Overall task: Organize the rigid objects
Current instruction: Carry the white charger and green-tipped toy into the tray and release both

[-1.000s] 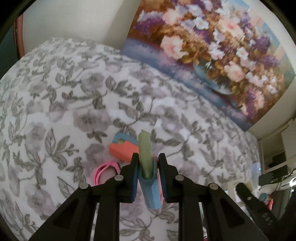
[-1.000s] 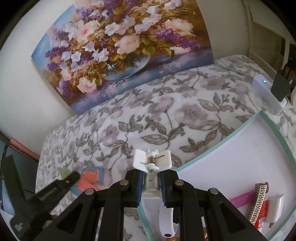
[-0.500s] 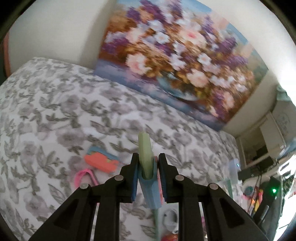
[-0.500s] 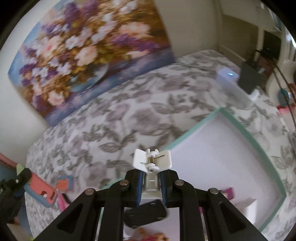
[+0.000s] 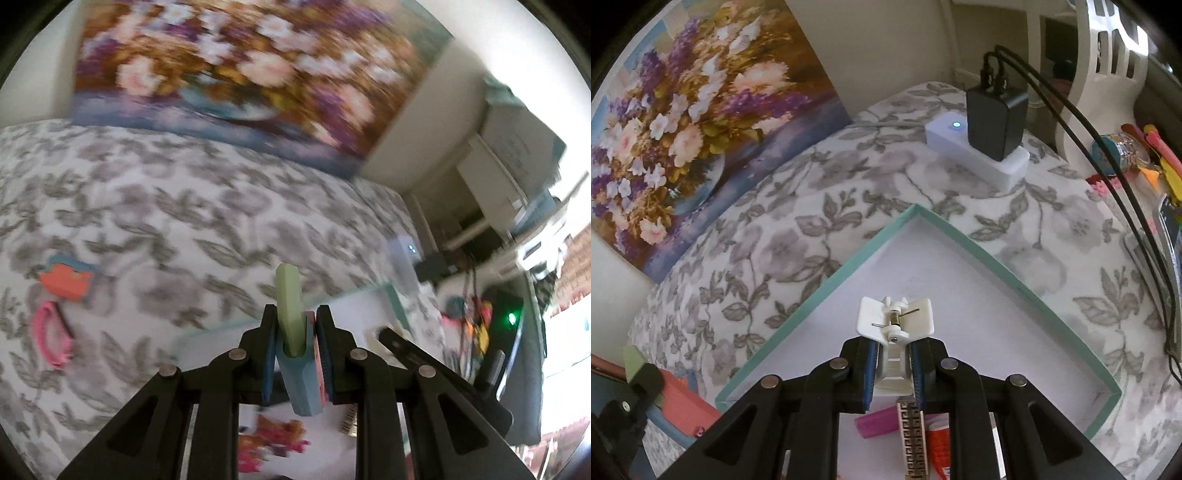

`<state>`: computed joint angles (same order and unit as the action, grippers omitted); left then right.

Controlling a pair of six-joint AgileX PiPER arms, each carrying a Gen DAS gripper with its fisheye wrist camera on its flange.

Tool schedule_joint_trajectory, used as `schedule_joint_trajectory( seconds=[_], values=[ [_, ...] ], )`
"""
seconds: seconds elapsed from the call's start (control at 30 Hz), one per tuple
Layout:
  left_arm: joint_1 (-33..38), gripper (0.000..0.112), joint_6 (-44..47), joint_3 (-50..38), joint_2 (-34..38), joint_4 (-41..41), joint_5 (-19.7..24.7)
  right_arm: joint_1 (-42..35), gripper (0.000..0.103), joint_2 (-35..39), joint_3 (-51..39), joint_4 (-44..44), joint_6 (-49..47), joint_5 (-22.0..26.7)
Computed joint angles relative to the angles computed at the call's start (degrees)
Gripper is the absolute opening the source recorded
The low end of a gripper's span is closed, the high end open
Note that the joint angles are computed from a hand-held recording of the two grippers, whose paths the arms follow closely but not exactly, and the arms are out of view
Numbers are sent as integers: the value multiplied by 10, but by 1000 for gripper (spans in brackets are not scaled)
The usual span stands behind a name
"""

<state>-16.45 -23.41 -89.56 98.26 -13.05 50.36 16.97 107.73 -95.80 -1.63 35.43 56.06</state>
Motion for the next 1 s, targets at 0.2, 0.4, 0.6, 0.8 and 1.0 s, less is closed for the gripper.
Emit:
schedule_joint_trajectory(
  seconds=[0.2,0.4,0.6,0.8,1.0],
  values=[
    [-44,22,17,-27,44,-27,15,-6,18,-1,8,5,-6,5],
    [-61,22,7,-33,77,-22,31,-11,21,-1,12,14,-20,16],
    [-57,22,10,-33,79,-26,38,-9,21,2,0,9,-21,26],
    [-51,44,0,-47,74,-9,54,2,31,2,-26,-14,-13,43],
    [-32,53,-27,-48,51,25,63,15,35,0,-41,-30,-10,49]
  ],
)
